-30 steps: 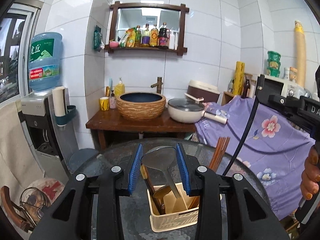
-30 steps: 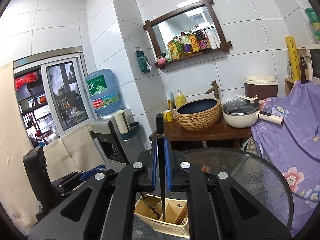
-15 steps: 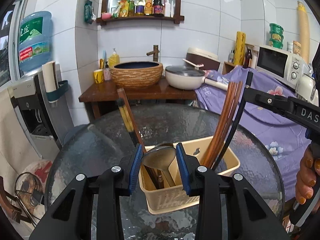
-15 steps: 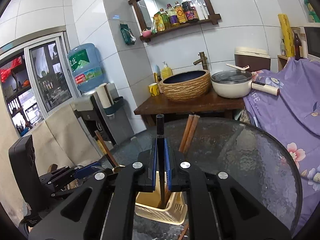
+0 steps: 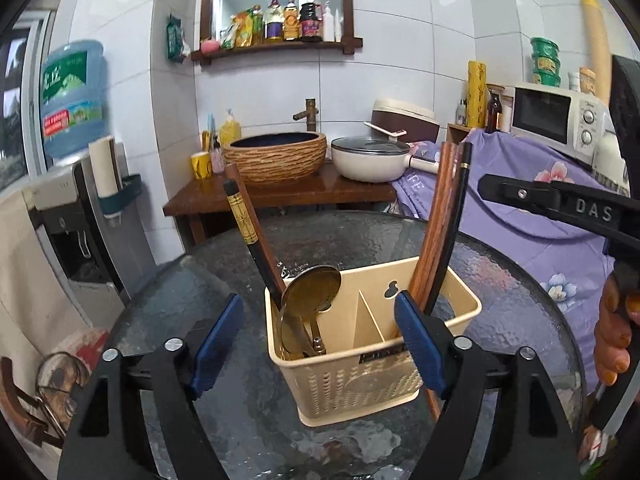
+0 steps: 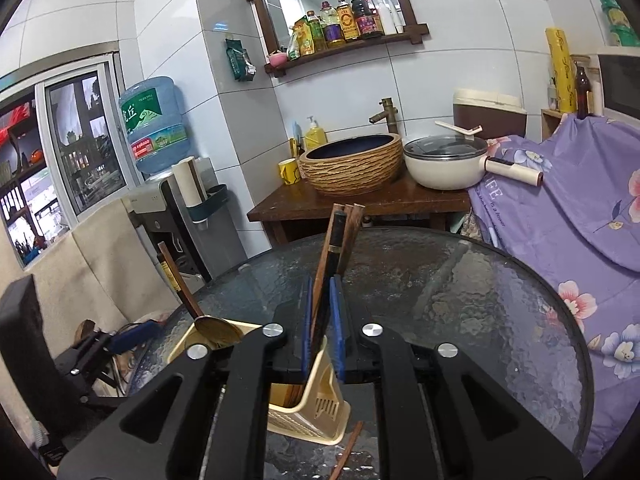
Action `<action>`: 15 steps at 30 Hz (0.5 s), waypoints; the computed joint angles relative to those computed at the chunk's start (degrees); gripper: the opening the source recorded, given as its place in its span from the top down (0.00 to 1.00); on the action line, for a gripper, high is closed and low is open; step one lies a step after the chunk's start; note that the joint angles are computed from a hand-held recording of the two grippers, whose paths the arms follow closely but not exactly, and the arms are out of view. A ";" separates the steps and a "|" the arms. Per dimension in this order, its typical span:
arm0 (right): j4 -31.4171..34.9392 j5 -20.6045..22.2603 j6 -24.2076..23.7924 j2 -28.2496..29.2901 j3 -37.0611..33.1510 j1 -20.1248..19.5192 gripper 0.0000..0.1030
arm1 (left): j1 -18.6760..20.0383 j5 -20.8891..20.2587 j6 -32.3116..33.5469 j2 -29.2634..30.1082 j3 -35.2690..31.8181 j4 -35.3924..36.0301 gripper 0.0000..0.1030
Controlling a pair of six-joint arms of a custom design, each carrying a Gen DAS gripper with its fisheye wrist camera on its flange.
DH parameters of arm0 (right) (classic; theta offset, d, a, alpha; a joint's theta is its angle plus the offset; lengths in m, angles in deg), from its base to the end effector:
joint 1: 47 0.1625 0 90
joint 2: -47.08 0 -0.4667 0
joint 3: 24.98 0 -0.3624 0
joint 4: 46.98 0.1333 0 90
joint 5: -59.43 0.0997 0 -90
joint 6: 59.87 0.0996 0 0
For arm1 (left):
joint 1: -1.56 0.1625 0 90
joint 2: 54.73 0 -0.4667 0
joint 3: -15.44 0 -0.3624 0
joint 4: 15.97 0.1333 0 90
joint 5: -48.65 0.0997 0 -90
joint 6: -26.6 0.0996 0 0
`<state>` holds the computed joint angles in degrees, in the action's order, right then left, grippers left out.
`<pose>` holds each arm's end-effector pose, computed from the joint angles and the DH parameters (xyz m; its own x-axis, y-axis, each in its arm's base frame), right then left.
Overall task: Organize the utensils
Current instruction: 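Lower both utensils into the holder and open both tools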
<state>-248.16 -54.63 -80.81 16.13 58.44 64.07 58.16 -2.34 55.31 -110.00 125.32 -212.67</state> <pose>0.3563 -0.6670 0.1531 -0.8460 -0.1762 0.5032 -0.5237 0.4515 -0.7224 -0.1656 -0.6072 0.2817 -0.6463 0.2579 -0.7182 0.7396 0.4436 -0.5062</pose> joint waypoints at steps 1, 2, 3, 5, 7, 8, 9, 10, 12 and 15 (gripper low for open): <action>-2.12 -0.82 -0.90 0.21 0.53 0.33 0.61 | -0.36 0.32 0.70 -0.10 0.93 -1.40 0.19; -4.89 -1.25 -2.05 0.27 1.65 0.46 0.47 | -0.64 0.51 1.15 -0.18 1.67 -2.48 0.18; -7.15 -1.52 -3.32 0.19 2.92 0.55 0.45 | -1.01 0.75 1.88 -0.52 3.10 -4.10 0.16; -9.74 -2.45 -5.41 -0.09 5.07 0.66 0.45 | -1.69 1.52 2.83 -1.19 6.10 -6.64 0.14; -12.11 -3.80 -6.66 -0.44 7.76 0.48 0.41 | -2.05 1.90 2.53 -1.78 8.56 -7.45 0.13; -12.46 -4.42 -6.67 -0.67 9.03 0.28 0.39 | -2.13 1.91 1.83 -2.33 10.24 -6.97 0.13; -12.27 -4.86 -6.50 -0.88 9.94 0.09 0.38 | -2.18 2.19 1.13 -2.55 11.05 -6.37 0.13; -11.68 -5.73 -6.16 -1.11 11.17 -0.23 0.38 | -2.21 2.84 -0.27 -2.77 12.17 -5.35 0.13; -11.11 -7.28 -5.49 -1.27 13.18 -0.77 0.38 | -1.84 3.04 -3.48 -3.08 13.61 -2.63 0.13; -10.60 -8.77 -2.27 -1.30 16.39 -1.96 0.38 | -0.74 1.52 -10.89 -3.79 15.03 5.24 0.18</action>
